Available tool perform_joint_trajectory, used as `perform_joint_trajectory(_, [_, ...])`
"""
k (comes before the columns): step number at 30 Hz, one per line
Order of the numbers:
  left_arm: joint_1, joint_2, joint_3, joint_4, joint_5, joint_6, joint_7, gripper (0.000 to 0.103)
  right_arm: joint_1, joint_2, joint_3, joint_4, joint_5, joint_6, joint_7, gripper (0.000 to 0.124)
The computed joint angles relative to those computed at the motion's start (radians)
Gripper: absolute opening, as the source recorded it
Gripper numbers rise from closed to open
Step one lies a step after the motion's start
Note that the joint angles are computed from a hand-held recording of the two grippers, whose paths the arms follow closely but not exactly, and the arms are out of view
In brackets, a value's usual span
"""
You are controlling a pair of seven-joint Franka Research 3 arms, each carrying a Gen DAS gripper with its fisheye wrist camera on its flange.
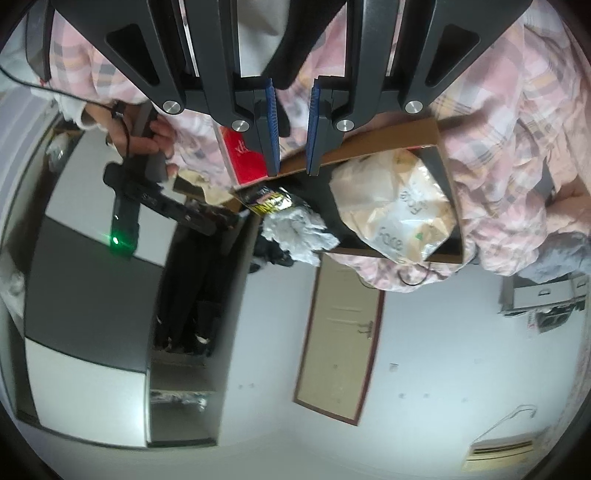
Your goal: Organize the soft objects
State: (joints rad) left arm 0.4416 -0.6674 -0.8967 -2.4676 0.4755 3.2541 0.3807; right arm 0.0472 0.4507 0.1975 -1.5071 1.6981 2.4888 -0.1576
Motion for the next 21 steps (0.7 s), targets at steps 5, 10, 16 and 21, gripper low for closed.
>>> perform_joint_trajectory(5, [0.024, -0.004, -0.017, 0.022, -0.005, -0.028, -0.009, 0.009, 0.0, 0.0, 0.0, 0.0, 0.0, 0.0, 0.001, 0.102])
perform_joint_trajectory(10, [0.077, -0.005, -0.071, 0.088, 0.048, -0.131, -0.017, 0.041, 0.0, -0.001, 0.0, -0.001, 0.001, 0.001, 0.0, 0.102])
perform_joint_trajectory(16, [0.122, 0.061, -0.143, 0.147, 0.152, -0.187, -0.047, 0.103, -0.001, 0.0, 0.0, 0.0, 0.0, -0.001, 0.002, 0.102])
perform_joint_trajectory(21, [0.24, -0.038, -0.212, 0.128, 0.21, 0.027, -0.082, 0.103, -0.001, 0.0, 0.0, 0.0, 0.001, -0.001, 0.0, 0.102])
